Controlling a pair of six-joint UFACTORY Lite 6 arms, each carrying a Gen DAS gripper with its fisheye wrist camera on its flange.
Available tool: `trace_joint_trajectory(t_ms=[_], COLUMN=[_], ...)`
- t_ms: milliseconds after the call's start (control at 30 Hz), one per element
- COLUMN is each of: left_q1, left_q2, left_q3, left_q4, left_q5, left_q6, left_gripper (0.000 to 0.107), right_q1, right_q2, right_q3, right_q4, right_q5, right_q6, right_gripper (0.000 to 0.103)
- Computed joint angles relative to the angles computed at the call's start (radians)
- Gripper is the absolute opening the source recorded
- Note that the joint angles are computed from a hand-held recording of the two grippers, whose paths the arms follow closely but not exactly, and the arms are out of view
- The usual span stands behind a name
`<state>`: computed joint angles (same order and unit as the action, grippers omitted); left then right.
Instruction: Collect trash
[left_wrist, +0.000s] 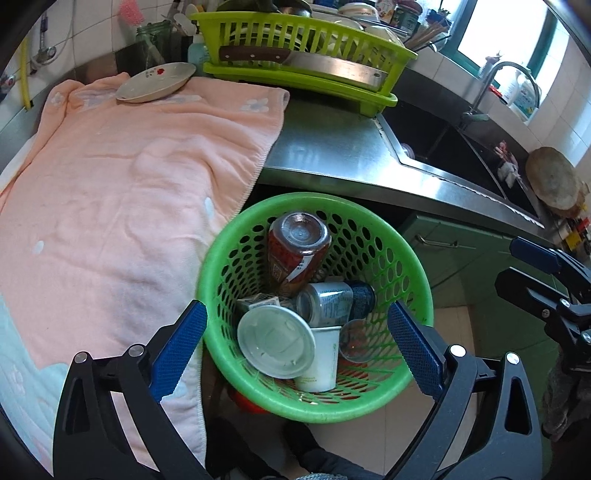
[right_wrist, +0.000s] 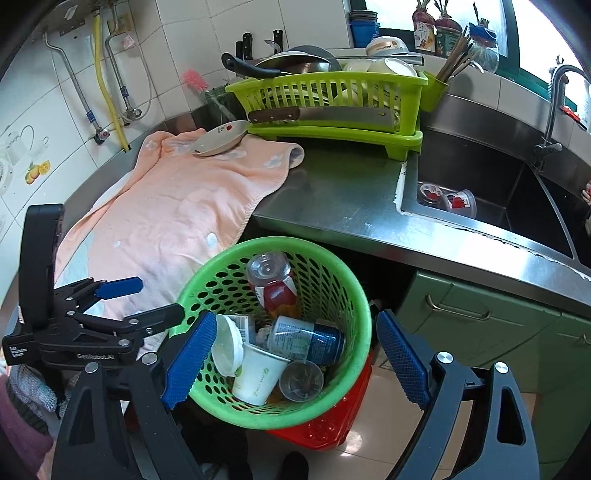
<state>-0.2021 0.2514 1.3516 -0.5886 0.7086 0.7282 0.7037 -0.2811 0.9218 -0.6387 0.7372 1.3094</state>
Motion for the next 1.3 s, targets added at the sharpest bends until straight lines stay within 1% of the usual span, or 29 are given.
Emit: trace_joint_trajectory(t_ms=[267,467,700,967,1067,1300], left_q1=[0.1,0.21,0.343,0.485,0.547,0.676], left_q2=[-0.105,-0.165,-0.243,-0.29,-0.289,-0.289], left_q3=[-0.051,-0.069,-0.104,-0.101,-0.083,-0.059], left_q4=[0.013,0.012,-0.016,-0.046,-0.067,-0.125], left_q5=[0.013,0.046,0.068,0.119,0.156,0.198], left_q6=[0.028,0.059,0.142,0.234,0.277,0.394], left_gripper=[0.097,0.097,0.097,0.097,0.097,0.097], right_q1=[0.049,0.103,0.173,0.258,0.284,0.362], right_q2=[0.069,0.155,0.251,0.347,0.378,0.47], right_q3=[0.064,0.153,0.268,0.389,0.426,0.544], right_q4=[-0.022,-0.037,-0.053,-0.082,-0.087,-0.108], right_q5=[0.001,0.016,0.048,0.109,0.126,0.207], right_q6=[0.046,0.065,0.11,0.185,0.209,0.276], right_gripper=[0.086,0.086,0.088,0.09,0.09,0.091])
